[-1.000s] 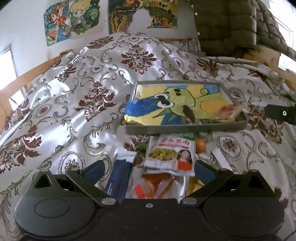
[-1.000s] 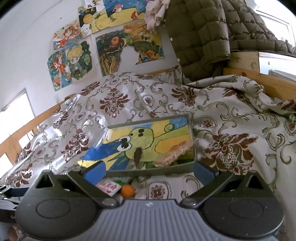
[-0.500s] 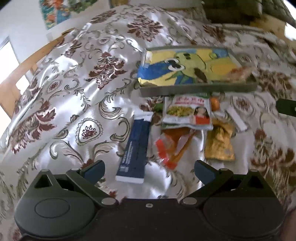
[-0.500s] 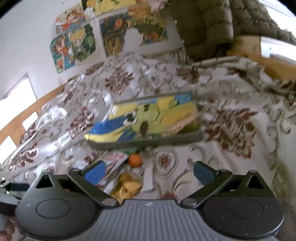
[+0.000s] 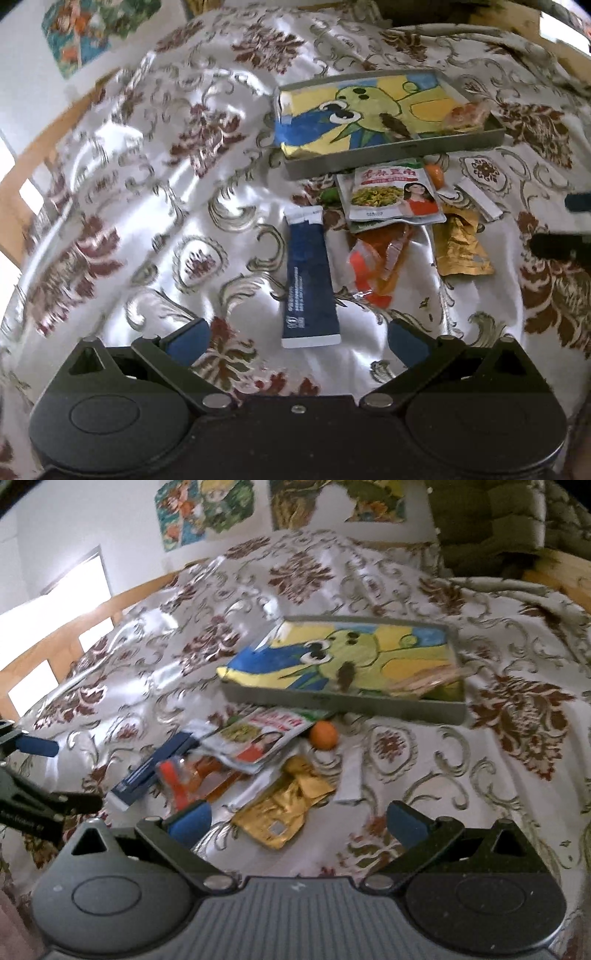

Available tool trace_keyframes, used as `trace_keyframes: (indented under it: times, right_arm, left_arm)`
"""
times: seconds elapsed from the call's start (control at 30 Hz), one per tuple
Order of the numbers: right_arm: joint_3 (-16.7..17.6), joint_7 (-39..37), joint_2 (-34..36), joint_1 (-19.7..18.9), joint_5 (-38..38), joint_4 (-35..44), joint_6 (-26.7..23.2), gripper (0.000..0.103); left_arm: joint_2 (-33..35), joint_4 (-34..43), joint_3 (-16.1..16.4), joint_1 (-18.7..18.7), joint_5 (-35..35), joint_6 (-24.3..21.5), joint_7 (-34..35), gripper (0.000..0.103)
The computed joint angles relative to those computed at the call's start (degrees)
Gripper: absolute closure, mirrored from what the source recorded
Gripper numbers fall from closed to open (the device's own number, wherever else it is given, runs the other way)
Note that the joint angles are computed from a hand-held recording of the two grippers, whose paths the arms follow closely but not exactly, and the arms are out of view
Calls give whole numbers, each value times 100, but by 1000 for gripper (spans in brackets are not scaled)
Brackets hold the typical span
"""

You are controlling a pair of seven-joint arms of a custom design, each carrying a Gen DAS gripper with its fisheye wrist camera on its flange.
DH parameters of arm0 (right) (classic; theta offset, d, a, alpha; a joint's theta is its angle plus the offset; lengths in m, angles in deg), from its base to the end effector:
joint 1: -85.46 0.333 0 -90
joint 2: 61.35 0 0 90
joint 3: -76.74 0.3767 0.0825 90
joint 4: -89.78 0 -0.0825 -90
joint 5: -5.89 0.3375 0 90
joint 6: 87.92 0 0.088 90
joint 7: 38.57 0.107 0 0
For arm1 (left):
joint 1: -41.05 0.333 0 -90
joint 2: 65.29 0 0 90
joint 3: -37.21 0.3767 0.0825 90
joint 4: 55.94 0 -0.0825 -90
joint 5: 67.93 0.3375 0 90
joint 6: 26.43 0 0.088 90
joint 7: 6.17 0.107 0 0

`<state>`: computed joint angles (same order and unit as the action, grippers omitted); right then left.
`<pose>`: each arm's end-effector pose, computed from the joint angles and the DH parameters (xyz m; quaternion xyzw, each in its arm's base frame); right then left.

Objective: Organize snacks
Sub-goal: 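Withdraw both open tools from the tray back toward the loose snacks, then lower the left tool onto the blue tube box and close on it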

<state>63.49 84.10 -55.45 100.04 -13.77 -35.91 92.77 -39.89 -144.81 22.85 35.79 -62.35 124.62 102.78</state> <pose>0.5615 0.0484 0.5302 -0.5790 0.7010 -0.2622 0.3236 0.6803 -0.2030 0.5489 -0.4066 0.8548 -0.2367 0.2190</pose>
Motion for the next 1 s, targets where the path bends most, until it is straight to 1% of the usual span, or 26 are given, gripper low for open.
trace_keyframes:
  times: [0.03, 0.1, 0.2, 0.27, 0.33, 0.4, 0.5, 0.57, 0.67, 0.73, 0.83, 0.9, 0.93, 1.0]
  right_arm:
    - [209, -267, 16, -151, 257, 18, -42, 0]
    - [497, -744, 58, -340, 690, 81, -168, 0]
    - [777, -1381, 131, -495, 1231, 185, -352, 0]
    - [832, -1673, 192, -494, 1440, 254, -429, 0]
    - [890, -1950, 256, -501, 1646, 324, -484, 0]
    - [1015, -2287, 325, -566, 1962, 412, -546, 0]
    - [1192, -2759, 448, -652, 2455, 581, -664, 0]
    - [1207, -2961, 517, -626, 2640, 678, -763, 0]
    - [1125, -3087, 588, -515, 2704, 764, -853, 0]
    - [1225, -3260, 608, -563, 2938, 796, -850, 0]
    - [1525, -3676, 680, -757, 3537, 929, -852, 0]
    - [1588, -3882, 744, -765, 3752, 1024, -825, 0]
    - [1557, -3936, 775, -722, 3765, 1057, -800, 0]
    - [1373, -3891, 855, -535, 3615, 1125, -747, 0]
  left_arm:
    - [29, 43, -14, 0, -32, -54, -17, 1]
    - [69, 90, -52, 7, -75, -116, 19, 1]
    - [112, 149, -71, -9, -92, -176, 80, 1]
    - [153, 234, -23, -61, -68, -250, -2, 1]
    - [205, 377, 14, -102, -72, -437, -124, 1]
    - [281, 557, 25, -117, -89, -625, -183, 1]
    - [373, 741, 62, -151, -63, -747, -268, 1]
    - [444, 871, 113, -192, 3, -848, -342, 1]
    - [549, 1071, 170, -237, 86, -1021, -452, 1]
    - [622, 1233, 214, -272, 145, -1141, -545, 1]
    - [776, 1552, 227, -290, 206, -1354, -557, 1]
    - [897, 1762, 221, -280, 192, -1464, -533, 1]
    - [961, 1872, 251, -298, 213, -1522, -571, 1]
    - [1092, 2088, 302, -329, 251, -1646, -644, 1]
